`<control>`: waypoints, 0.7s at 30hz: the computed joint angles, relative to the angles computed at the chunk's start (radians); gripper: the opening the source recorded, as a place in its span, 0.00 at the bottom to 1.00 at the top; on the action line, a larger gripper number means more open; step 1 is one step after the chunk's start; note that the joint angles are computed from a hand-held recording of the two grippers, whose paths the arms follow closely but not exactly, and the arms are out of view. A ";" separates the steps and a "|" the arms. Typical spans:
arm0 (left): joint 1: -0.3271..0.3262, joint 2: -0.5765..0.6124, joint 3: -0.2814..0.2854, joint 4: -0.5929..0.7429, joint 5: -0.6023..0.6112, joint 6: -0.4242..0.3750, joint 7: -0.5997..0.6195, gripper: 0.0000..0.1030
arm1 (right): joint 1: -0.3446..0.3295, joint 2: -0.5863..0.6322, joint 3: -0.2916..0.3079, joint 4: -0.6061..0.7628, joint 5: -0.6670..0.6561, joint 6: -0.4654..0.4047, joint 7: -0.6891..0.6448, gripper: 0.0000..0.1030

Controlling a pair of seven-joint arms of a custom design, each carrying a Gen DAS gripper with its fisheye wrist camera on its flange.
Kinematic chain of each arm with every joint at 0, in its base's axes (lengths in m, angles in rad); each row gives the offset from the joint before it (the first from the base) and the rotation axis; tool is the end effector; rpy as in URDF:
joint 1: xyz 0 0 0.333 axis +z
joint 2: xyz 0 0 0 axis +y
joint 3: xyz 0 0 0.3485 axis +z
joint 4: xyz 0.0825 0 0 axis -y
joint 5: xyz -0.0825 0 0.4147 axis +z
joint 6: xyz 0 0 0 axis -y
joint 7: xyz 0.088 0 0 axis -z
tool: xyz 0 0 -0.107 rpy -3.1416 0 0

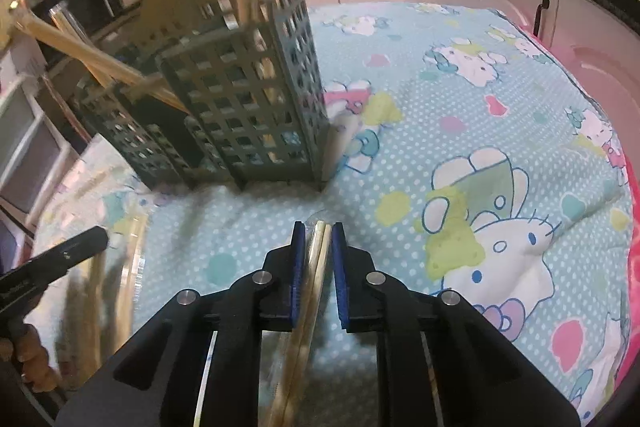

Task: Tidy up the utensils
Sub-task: 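Close the left tool on a wrapped chopstick while the right tool grasps another, then lift both held chopsticks upright and carry them over the green caddy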

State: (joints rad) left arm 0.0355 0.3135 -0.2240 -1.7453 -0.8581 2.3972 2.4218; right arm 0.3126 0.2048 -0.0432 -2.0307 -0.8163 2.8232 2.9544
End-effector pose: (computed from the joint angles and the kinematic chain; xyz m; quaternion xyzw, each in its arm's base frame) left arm 0.6991 -0.1233 0.4535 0.4853 -0.7826 0.3891 0.0235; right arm 0.6182 0.2099 0.4137 -0.5164 0.7807 -0.2208 0.2739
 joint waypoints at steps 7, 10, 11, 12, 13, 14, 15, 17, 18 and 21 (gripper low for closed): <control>0.015 -0.027 -0.003 0.001 -0.068 -0.005 0.043 0.01 | 0.005 -0.063 -0.018 -0.032 -0.127 0.082 0.125 0.09; 0.019 -0.040 -0.001 0.002 -0.098 -0.005 0.058 0.01 | 0.000 -0.091 -0.013 -0.037 -0.216 0.099 0.206 0.08; 0.019 -0.044 0.000 0.004 -0.107 -0.004 0.060 0.01 | -0.004 -0.101 -0.008 -0.039 -0.244 0.102 0.229 0.07; 0.021 -0.049 0.001 0.005 -0.118 -0.006 0.064 0.01 | -0.007 -0.112 -0.004 -0.039 -0.279 0.103 0.256 0.07; 0.021 -0.053 0.003 0.005 -0.126 -0.006 0.069 0.01 | -0.011 -0.119 0.003 -0.039 -0.306 0.102 0.280 0.07; 0.023 -0.058 0.004 0.006 -0.137 -0.006 0.074 0.01 | -0.015 -0.128 0.009 -0.039 -0.341 0.105 0.311 0.06; 0.024 -0.062 0.006 0.007 -0.148 -0.008 0.079 0.01 | -0.020 -0.134 0.016 -0.038 -0.367 0.110 0.332 0.06; 0.026 -0.069 0.010 0.007 -0.165 -0.007 0.087 0.01 | -0.028 -0.150 0.031 -0.037 -0.414 0.106 0.366 0.06; 0.026 -0.071 0.011 0.009 -0.172 -0.008 0.091 0.01 | -0.032 -0.156 0.038 -0.035 -0.440 0.108 0.382 0.05; 0.029 -0.080 0.016 0.009 -0.194 -0.009 0.105 0.01 | -0.041 -0.172 0.058 -0.032 -0.478 0.103 0.406 0.05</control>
State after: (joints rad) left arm 0.0649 0.2339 -0.2078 -1.7359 -1.0523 2.3886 2.5268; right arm 0.2711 0.0326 0.0149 -2.0631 -1.2945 2.9264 3.3605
